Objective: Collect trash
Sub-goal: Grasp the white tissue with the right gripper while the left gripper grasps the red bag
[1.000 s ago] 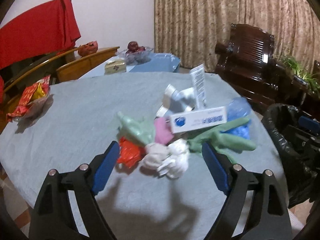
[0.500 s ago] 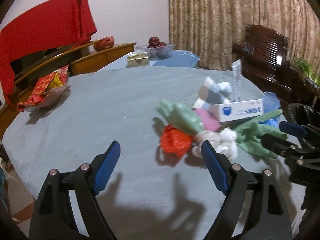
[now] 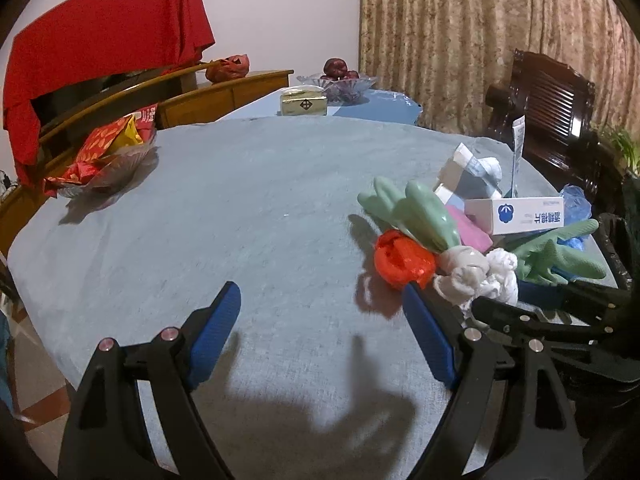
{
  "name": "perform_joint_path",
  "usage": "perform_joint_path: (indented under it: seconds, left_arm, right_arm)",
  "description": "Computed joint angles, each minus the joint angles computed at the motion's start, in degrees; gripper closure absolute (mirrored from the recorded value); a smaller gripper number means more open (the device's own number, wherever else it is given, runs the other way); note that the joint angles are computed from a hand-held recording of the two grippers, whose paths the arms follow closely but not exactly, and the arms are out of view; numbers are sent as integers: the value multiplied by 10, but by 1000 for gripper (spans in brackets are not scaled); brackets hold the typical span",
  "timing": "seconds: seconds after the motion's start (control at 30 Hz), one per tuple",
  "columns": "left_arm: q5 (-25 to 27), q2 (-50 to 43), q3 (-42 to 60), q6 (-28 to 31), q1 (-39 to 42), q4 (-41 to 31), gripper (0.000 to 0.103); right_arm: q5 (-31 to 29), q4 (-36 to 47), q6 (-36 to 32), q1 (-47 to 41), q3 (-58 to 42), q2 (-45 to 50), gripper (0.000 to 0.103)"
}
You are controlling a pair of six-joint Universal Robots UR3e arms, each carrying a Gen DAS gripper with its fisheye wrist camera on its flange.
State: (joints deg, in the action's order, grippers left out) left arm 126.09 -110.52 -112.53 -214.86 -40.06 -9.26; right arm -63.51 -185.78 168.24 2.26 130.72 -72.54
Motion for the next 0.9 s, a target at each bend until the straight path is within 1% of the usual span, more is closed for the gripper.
perform_joint_path:
  seconds: [0.03,0.1,0.33,0.4,0.5,0.77,0.9]
  left_arm:
    - [-2,-2,0,0,0,2,22]
    - [-4,-4,0,0,1,5,22]
    - [-8,-21,21,1,-8,6,22]
    - [-11,-25,27,1,-10,7,22]
    - [-10,-36,44,3,-21,4,22]
    - [-22,-86,114,6,-43,-22,23]
    - [-21,-106,148,9,-45,-30,27]
  right_arm:
    - [9,6,-7,-7,5,-7,71]
    - [20,12,-17,-18,16,-23,73]
    - [59,56,-54,-79,76,-128,73]
    - [62,67,-65,-95,90,-160,73]
    - [49,80,-75,-103,95,-182,73]
    - [77,132,-114,-180,135,-241,73]
    - [85,138,-121,-197,138,-247,73]
